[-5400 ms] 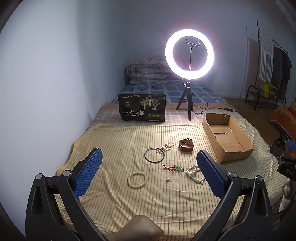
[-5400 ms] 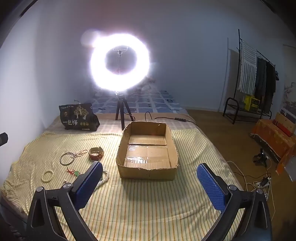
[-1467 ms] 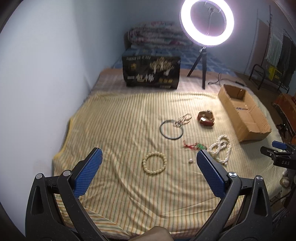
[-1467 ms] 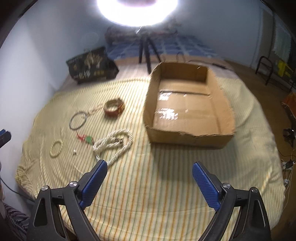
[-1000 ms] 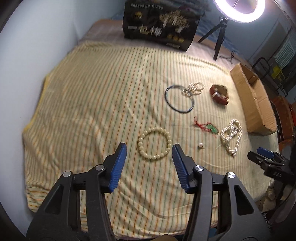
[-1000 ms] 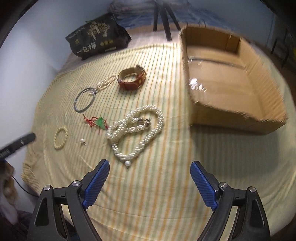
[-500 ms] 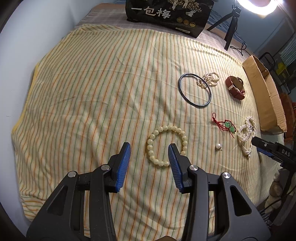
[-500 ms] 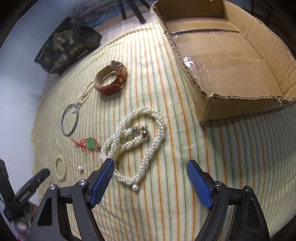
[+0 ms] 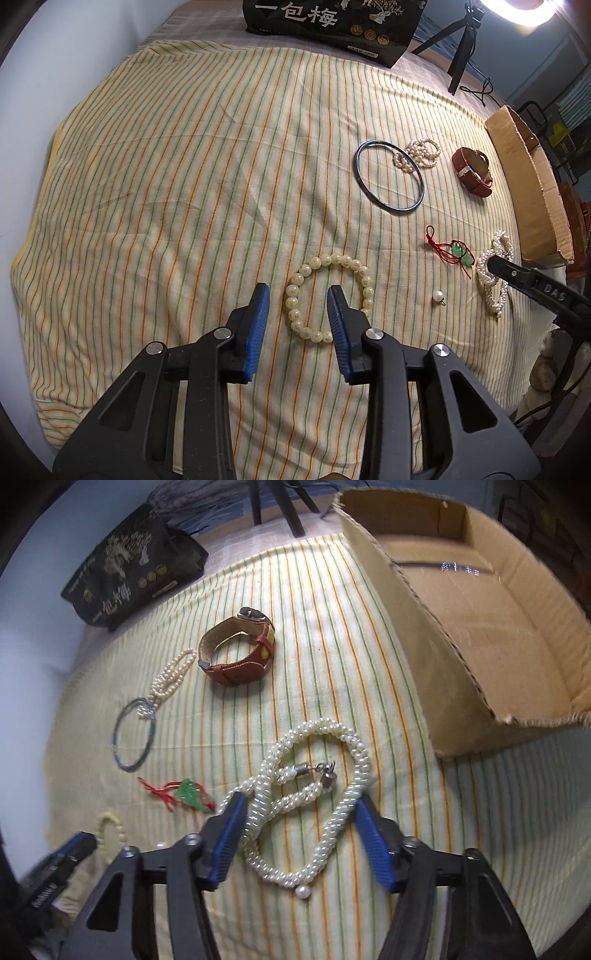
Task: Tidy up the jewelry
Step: 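Move right tool to the white pearl necklace while left tool approaches the cream bead bracelet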
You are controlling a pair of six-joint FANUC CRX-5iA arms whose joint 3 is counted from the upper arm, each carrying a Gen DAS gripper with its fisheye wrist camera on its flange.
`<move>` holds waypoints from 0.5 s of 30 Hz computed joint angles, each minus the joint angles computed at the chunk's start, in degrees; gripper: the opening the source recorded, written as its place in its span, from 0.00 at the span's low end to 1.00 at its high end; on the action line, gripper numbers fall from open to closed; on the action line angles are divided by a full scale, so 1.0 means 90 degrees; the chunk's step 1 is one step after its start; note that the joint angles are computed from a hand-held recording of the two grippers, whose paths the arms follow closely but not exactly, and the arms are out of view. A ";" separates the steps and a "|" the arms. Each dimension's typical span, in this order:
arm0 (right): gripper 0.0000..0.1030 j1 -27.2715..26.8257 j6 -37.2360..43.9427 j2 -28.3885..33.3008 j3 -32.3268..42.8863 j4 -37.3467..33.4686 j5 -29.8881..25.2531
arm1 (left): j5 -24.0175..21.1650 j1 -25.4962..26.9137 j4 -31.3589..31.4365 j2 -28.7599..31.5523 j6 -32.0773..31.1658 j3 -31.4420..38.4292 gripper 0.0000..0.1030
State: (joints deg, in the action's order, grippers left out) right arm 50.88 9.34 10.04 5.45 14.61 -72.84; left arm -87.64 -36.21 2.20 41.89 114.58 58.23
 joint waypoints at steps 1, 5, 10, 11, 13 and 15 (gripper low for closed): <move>0.56 0.0037 0.0096 0.0084 0.0051 0.0097 -0.0079 | 0.0005 0.0001 0.0011 0.0007 -0.0012 0.0000 0.31; 0.55 0.0191 0.0586 0.0349 0.0192 0.0428 -0.0388 | -0.0150 -0.0007 0.0018 0.0190 -0.0062 0.0237 0.31; 0.43 0.0222 0.0911 0.0230 -0.0016 0.0558 -0.0275 | -0.0317 0.0026 0.0060 0.0433 -0.0058 0.0526 0.31; 0.40 0.0244 0.0939 0.0149 -0.0108 0.0571 -0.0261 | -0.0348 0.0035 0.0075 0.0491 -0.0066 0.0595 0.31; 0.31 0.0214 0.1078 0.0060 -0.0201 0.0558 -0.0214 | -0.0413 0.0022 0.0024 0.0601 -0.0123 0.0742 0.31; 0.29 0.0229 0.1058 -0.0138 -0.0408 0.0535 -0.0085 | -0.0526 -0.0037 -0.0121 0.0755 -0.0202 0.1023 0.31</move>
State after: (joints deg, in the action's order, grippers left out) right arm 52.94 18.87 8.80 1.78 19.42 -73.60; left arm -92.37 -36.54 1.11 48.69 112.76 67.43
